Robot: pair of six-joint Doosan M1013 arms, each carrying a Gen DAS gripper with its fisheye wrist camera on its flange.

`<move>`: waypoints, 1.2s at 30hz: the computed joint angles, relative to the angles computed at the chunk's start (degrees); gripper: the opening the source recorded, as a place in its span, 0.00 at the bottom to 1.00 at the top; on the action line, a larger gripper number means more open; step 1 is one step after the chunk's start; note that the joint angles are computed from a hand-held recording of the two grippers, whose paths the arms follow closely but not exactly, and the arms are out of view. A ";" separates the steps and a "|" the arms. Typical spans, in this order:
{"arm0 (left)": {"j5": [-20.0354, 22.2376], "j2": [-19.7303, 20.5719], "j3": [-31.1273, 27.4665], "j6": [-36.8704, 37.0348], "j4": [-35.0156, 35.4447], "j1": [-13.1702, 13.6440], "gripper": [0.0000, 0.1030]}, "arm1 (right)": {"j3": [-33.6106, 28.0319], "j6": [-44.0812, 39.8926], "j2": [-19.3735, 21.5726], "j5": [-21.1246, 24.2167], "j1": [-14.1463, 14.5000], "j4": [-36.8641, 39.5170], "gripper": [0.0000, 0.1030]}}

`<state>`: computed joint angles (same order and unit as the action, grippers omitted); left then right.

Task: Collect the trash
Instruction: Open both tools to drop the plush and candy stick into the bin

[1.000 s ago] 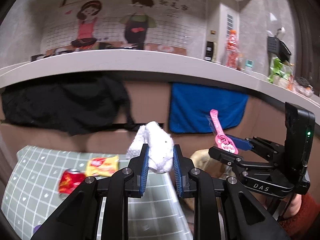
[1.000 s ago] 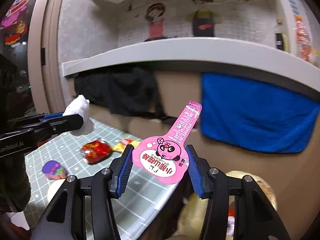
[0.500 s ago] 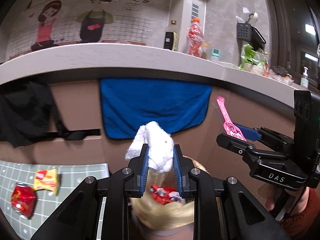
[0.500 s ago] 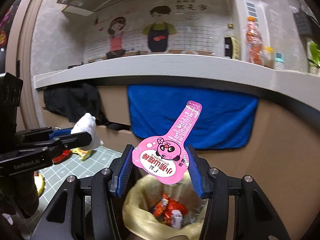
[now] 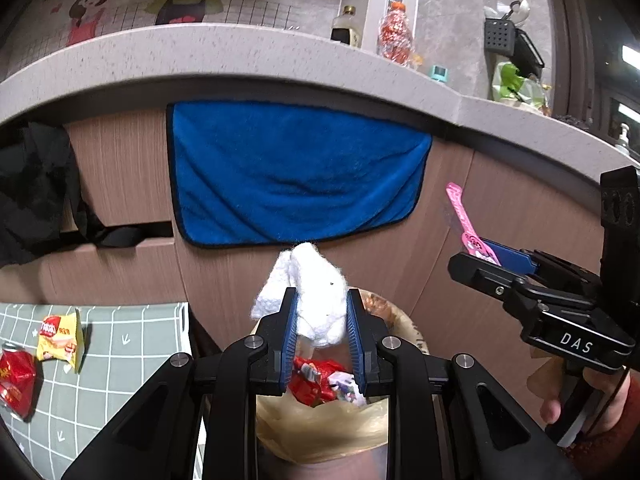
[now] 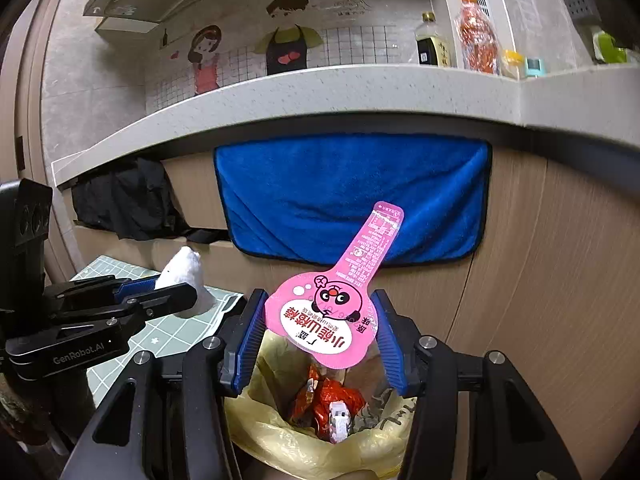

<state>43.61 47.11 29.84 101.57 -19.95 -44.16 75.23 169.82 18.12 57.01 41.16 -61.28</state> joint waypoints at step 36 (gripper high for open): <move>10.27 9.21 -13.25 -4.41 1.47 0.16 0.23 | 2.73 -0.20 1.17 -7.04 -4.81 9.64 0.47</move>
<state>53.87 56.32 16.60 97.16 -18.48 -44.00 77.96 169.62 19.29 49.97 36.35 -51.64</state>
